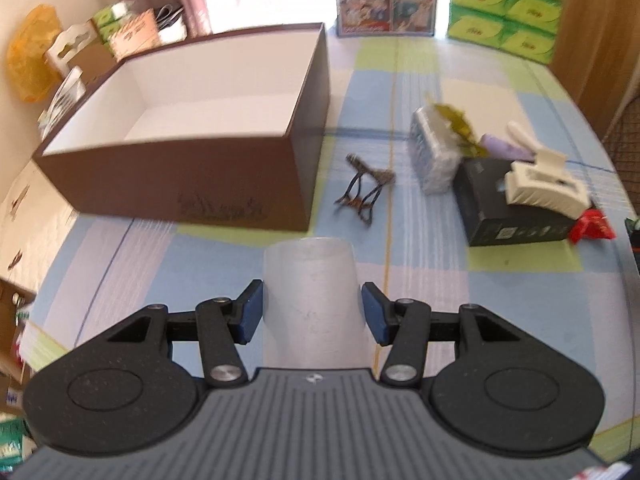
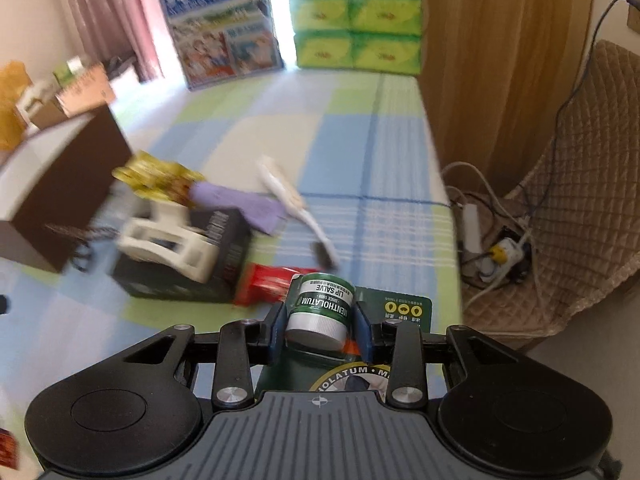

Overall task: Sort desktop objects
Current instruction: 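Carry the cup with the left tool while the right tool carries the tin into the brown box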

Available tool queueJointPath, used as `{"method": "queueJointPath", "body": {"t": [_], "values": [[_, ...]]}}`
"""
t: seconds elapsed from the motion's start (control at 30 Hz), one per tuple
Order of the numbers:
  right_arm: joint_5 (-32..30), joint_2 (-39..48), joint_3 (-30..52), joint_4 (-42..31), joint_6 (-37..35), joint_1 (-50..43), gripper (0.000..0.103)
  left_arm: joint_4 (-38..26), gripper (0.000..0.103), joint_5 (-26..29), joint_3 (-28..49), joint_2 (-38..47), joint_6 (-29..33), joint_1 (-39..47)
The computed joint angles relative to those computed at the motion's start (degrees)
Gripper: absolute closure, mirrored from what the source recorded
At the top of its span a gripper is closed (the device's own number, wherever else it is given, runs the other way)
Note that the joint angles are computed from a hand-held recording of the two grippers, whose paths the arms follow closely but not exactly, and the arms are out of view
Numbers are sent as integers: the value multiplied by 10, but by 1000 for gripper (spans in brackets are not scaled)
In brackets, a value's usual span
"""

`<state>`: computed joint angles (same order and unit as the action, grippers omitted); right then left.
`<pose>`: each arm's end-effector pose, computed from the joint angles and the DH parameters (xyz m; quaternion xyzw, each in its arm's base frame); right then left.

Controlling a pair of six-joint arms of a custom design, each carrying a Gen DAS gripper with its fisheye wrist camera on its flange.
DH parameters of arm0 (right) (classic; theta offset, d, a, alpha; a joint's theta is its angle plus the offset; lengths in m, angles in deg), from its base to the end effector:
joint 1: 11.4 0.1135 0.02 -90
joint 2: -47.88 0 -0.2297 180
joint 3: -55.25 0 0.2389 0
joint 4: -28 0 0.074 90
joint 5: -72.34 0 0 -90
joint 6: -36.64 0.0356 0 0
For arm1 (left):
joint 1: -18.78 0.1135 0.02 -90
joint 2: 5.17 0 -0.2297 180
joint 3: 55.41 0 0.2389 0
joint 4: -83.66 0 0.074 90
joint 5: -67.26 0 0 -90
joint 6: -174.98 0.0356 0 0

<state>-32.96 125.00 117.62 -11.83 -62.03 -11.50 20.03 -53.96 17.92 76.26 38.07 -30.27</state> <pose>0.2626 0.0089 0.1883 -0.1109 0.9385 0.1034 0.3103 0.1811 -0.1805 0.2078 -0.0250 0.9515 0.0642 0.2997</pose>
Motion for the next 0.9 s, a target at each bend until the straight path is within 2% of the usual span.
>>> {"method": "queueJointPath", "body": {"t": [0.2, 0.37, 0.57, 0.67, 0.77, 0.9], "values": [[4, -45, 31, -31, 95, 129, 70, 23, 55, 14, -10, -84, 101, 40], [40, 4, 85, 12, 185, 291, 70, 41, 55, 56, -22, -157, 212, 128], [73, 159, 227, 81, 243, 441, 70, 69, 55, 150, -32, -213, 357, 290], [103, 264, 340, 98, 252, 489, 70, 96, 55, 214, -27, -216, 429, 385], [134, 366, 460, 106, 250, 515, 70, 129, 55, 275, -8, -188, 490, 474], [152, 504, 636, 68, 259, 524, 70, 162, 55, 336, 42, -114, 543, 558]]}}
